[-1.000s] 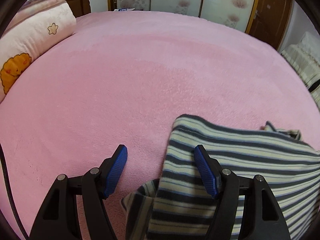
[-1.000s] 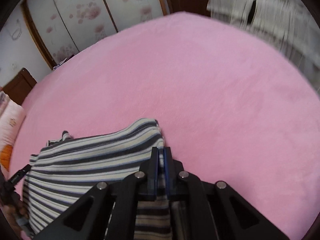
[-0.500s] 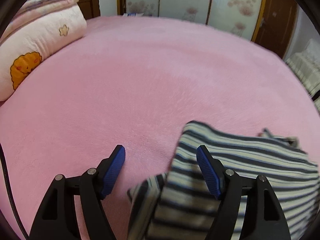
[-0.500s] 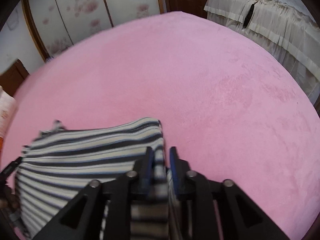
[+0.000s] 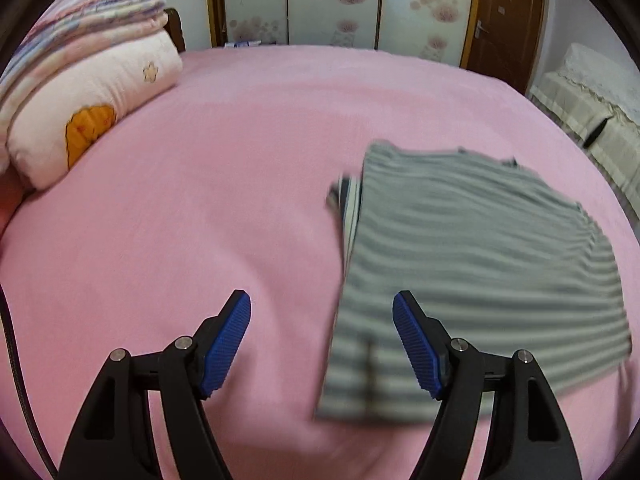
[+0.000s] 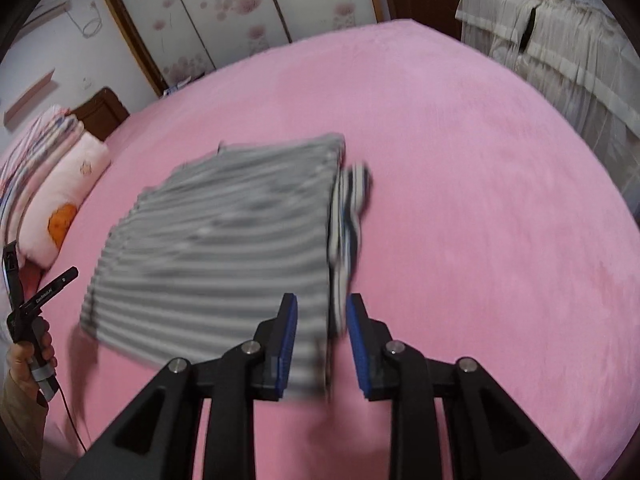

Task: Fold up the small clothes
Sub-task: 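Grasp the folded shirt's edge with the left tool and straighten it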

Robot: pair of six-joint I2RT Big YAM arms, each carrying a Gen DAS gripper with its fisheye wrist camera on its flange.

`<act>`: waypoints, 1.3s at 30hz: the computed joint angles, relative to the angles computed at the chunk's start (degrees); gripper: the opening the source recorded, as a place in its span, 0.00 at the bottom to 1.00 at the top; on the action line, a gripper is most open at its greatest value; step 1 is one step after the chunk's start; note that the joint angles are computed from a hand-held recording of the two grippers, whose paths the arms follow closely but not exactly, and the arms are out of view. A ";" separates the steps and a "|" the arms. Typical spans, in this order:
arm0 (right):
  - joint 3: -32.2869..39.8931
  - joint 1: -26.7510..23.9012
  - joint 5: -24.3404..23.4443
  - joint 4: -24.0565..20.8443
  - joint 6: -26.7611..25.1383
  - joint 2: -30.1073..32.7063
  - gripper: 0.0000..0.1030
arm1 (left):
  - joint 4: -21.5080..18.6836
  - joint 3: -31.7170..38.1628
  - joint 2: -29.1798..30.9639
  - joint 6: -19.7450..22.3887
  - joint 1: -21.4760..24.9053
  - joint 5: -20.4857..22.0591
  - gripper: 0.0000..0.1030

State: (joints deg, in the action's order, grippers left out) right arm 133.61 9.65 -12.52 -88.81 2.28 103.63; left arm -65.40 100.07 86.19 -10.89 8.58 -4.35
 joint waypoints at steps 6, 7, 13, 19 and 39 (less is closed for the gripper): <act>-12.80 0.44 -0.95 4.93 2.03 -5.81 0.25 | 3.31 -9.00 -5.72 -6.02 3.18 7.23 0.70; -13.19 0.63 -0.86 5.16 2.32 -5.79 0.25 | 4.11 -9.96 -6.30 -7.39 3.57 8.84 0.70; -16.73 0.61 -2.51 7.09 2.86 -6.67 0.17 | 4.23 -11.18 -5.41 -10.67 6.20 17.14 0.22; -17.81 0.04 -1.16 7.58 3.19 -8.65 0.07 | 2.57 -10.39 -5.00 -7.74 3.61 11.83 0.03; -21.15 0.83 4.42 8.80 1.59 -9.51 0.11 | 1.04 -11.95 -6.18 -2.46 3.62 9.58 0.22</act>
